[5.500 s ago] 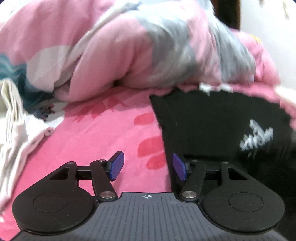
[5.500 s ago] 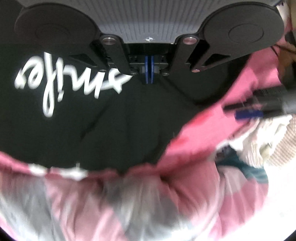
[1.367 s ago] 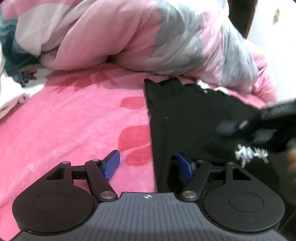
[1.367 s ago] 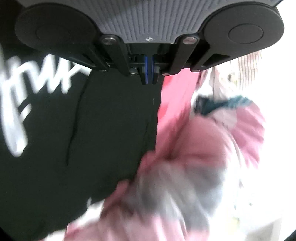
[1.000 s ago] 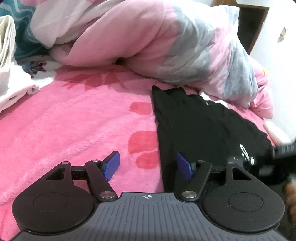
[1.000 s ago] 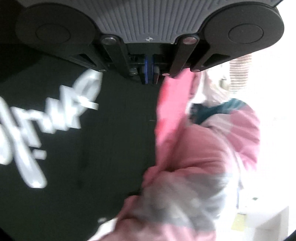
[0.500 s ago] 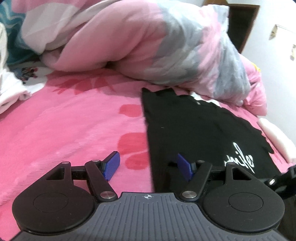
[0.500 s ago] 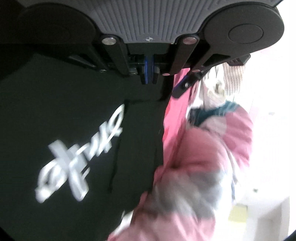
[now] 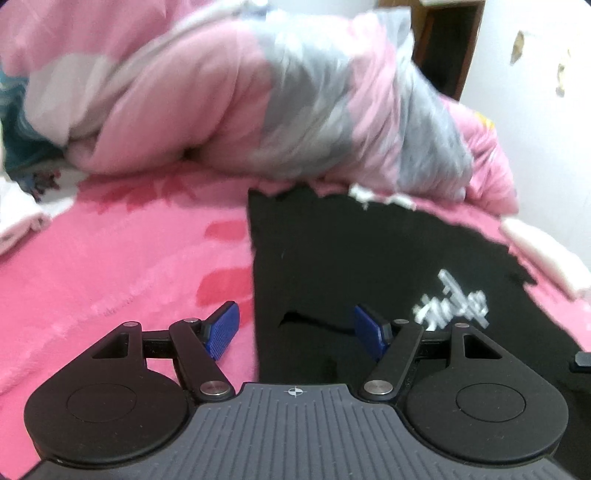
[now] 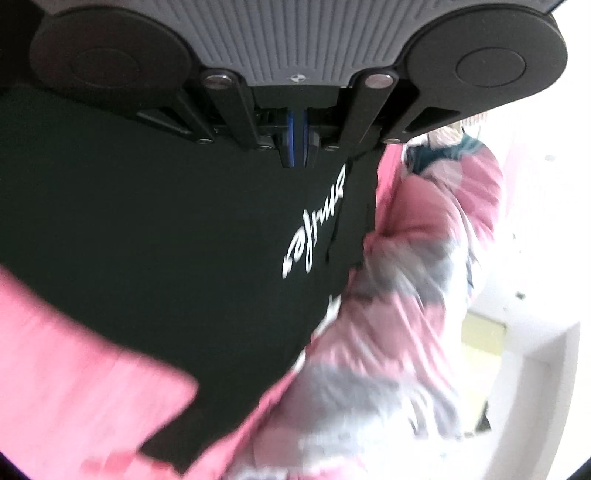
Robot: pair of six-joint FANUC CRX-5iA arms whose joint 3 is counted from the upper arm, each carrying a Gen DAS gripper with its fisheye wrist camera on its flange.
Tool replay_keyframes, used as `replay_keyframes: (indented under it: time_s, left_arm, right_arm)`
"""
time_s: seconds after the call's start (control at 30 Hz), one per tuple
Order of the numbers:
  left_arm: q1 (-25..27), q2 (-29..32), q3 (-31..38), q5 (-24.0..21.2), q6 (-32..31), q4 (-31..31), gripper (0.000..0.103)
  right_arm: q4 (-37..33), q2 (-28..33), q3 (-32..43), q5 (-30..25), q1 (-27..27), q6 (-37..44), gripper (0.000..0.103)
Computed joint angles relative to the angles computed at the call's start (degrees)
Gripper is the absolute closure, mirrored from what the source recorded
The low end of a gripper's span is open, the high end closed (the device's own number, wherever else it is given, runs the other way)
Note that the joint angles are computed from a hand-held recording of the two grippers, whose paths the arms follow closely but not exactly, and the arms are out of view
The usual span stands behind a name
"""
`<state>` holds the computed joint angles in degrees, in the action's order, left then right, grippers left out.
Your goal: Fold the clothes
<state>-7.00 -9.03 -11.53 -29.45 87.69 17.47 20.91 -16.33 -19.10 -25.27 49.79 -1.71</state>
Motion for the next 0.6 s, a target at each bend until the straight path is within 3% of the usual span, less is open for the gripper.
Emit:
replay_keyframes:
  time_s: [0.17, 0.27, 0.33, 0.6]
  left_arm:
    - [-2.2, 0.8, 5.0, -2.9, 9.6, -3.1, 0.034]
    - [-5.1, 3.4, 12.6, -8.2, 16.2, -10.5, 0.034]
    - [-7.6, 6.0, 18.5, -11.7, 19.2, -14.6, 0.034]
    - [-15.1, 21.4, 40.4, -21.2, 23.3, -16.3, 0.034]
  right_arm:
    - [8.9, -4.9, -4.2, 0.5, -2.8, -4.0, 0.097]
    - [11.2, -6.1, -5.0, 0.1, -6.0, -4.4, 0.079]
    - [12.3, -6.3, -5.2, -0.6, -8.3, -4.8, 0.076]
    - [0.6, -1.2, -2.9, 5.0, -20.2, 0.1, 0.071]
